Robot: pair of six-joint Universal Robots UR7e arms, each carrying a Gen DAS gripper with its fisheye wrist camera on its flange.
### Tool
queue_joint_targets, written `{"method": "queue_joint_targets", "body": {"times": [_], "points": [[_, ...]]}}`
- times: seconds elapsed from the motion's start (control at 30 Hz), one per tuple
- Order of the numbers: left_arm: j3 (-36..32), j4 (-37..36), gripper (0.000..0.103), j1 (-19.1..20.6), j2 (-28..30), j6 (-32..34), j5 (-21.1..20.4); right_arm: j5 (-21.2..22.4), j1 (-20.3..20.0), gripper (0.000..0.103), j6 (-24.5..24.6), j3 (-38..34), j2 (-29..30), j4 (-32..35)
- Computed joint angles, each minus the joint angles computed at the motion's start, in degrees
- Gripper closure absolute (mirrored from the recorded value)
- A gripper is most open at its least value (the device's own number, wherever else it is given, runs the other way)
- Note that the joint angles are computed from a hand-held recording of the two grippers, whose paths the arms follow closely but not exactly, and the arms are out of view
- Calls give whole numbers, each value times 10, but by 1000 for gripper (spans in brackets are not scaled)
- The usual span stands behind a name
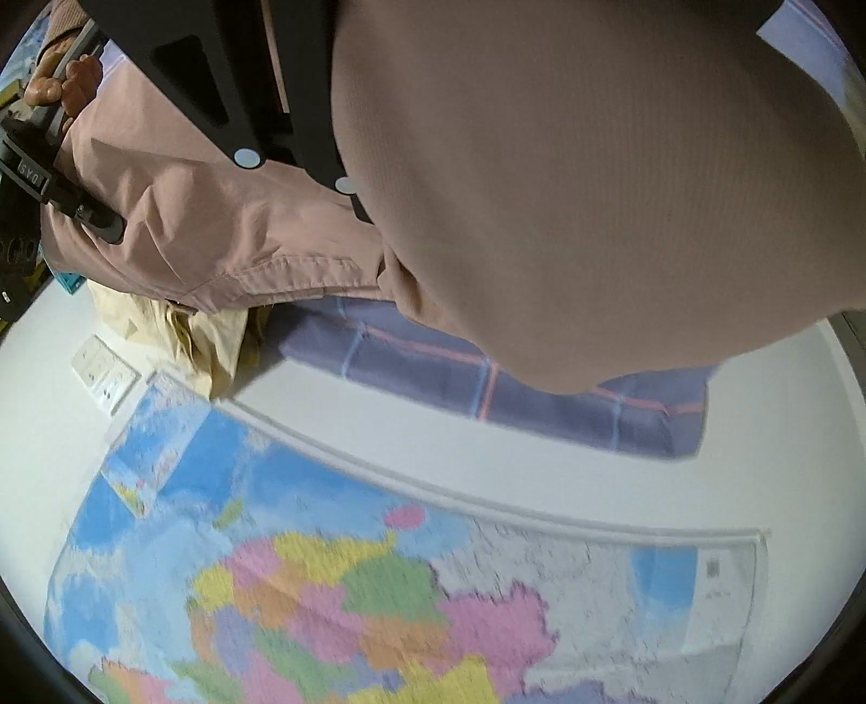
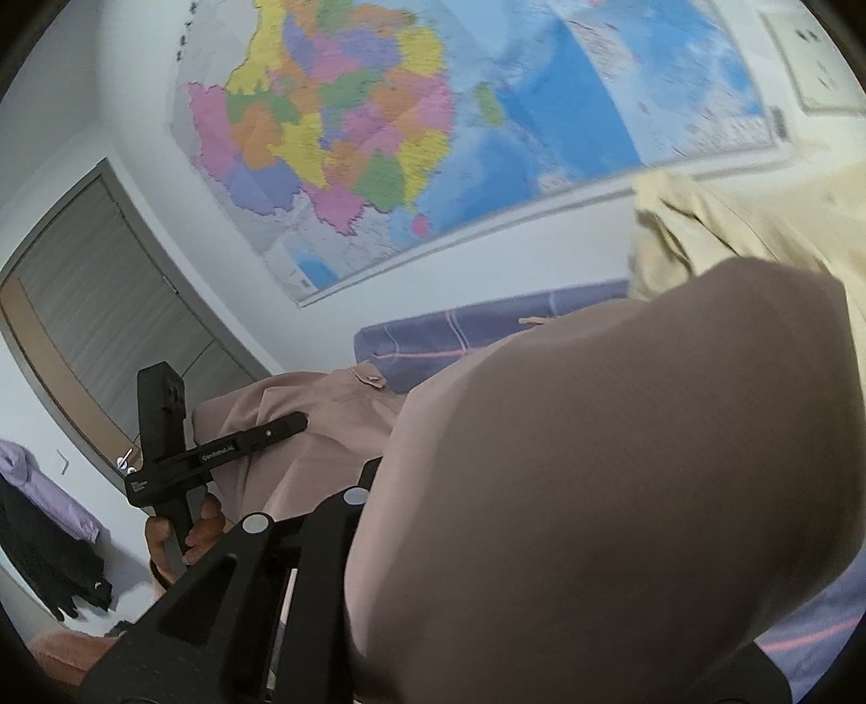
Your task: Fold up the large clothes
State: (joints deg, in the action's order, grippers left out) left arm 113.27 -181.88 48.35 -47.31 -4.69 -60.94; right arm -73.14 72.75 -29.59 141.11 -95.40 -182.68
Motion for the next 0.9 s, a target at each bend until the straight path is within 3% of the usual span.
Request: {"method": "queue_joint_targets", "body": {"times": [0.5,0.9], "points": [[-86,-5,89,38,-31,85,97,-39,134,87,36,-173,207,-23],[-217,0,89,108,18,154,130,-20,168,87,74,-305,352,-3]]}}
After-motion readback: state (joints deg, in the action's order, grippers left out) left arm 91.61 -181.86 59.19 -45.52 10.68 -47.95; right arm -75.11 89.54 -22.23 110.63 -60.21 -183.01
